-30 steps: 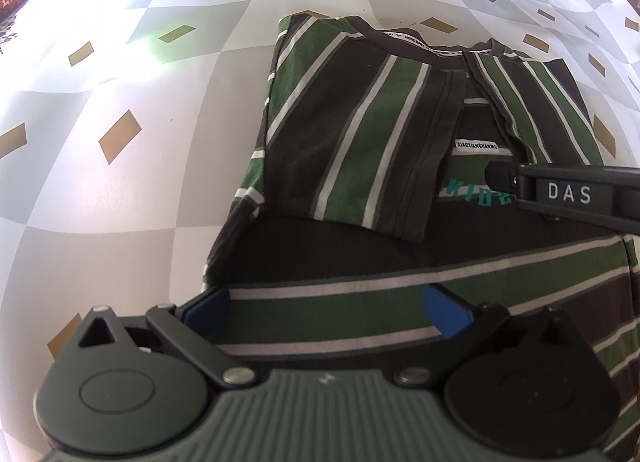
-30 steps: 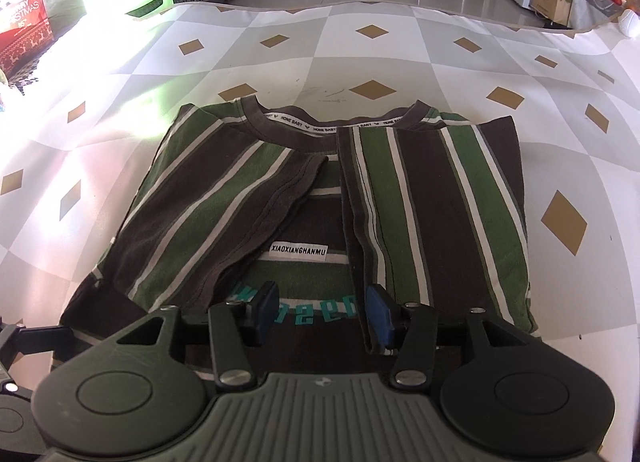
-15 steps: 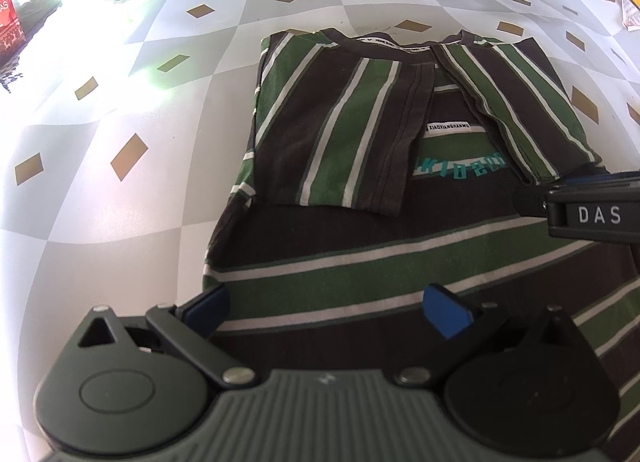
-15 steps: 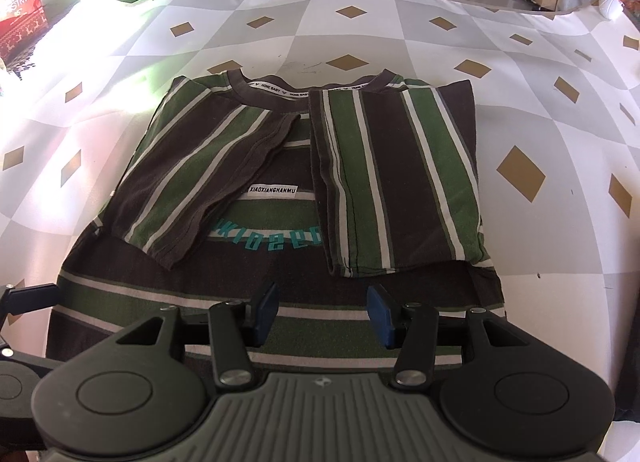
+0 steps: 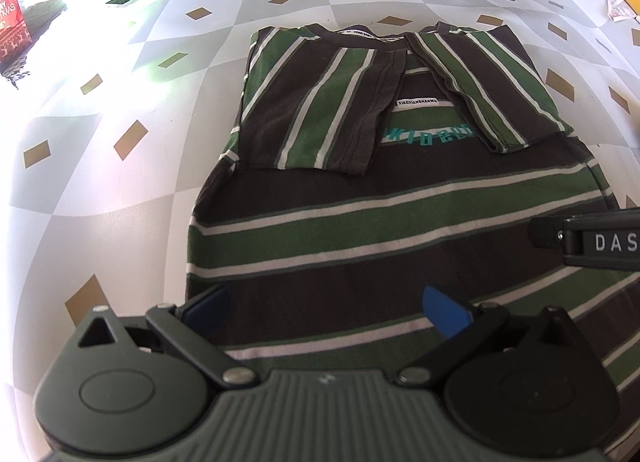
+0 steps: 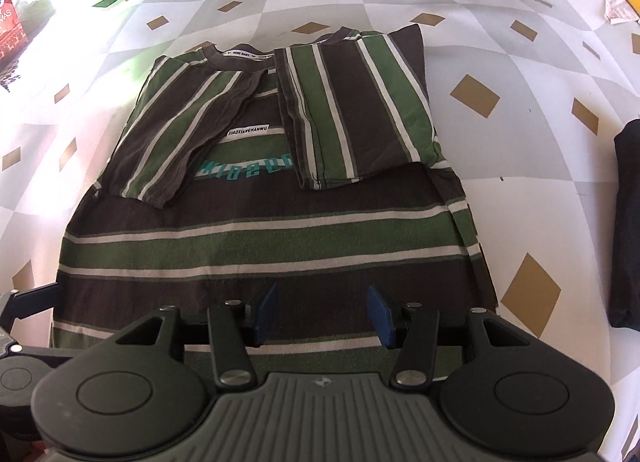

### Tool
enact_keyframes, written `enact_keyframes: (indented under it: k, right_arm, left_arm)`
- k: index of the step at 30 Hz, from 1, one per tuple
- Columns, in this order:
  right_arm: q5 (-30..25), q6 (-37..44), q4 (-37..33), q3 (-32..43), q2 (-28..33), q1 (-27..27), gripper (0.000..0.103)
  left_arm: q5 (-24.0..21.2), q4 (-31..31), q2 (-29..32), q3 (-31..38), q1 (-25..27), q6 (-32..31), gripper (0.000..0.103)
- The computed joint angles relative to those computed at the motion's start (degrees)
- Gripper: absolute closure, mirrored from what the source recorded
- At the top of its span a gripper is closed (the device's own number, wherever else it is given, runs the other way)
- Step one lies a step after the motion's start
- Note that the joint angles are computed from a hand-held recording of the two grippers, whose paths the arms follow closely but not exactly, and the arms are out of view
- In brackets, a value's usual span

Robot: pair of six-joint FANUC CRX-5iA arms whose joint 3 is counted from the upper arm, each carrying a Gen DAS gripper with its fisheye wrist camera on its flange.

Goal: Fold clothes
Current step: 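Open the left tool and lift both tools back from the shirt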

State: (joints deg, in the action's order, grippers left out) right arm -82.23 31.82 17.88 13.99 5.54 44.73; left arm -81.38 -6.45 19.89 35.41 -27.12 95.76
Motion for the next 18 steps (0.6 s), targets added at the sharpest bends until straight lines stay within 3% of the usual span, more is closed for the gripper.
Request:
enact_keyframes:
  k: [18]
  right_arm:
    - [-1.82,-6.8,0.97,-5.75,-5.08,5.68,0.054]
  left_arm:
    - [3.36,-0.31,-6.22,-8.36,-2.11,1.86,0.0]
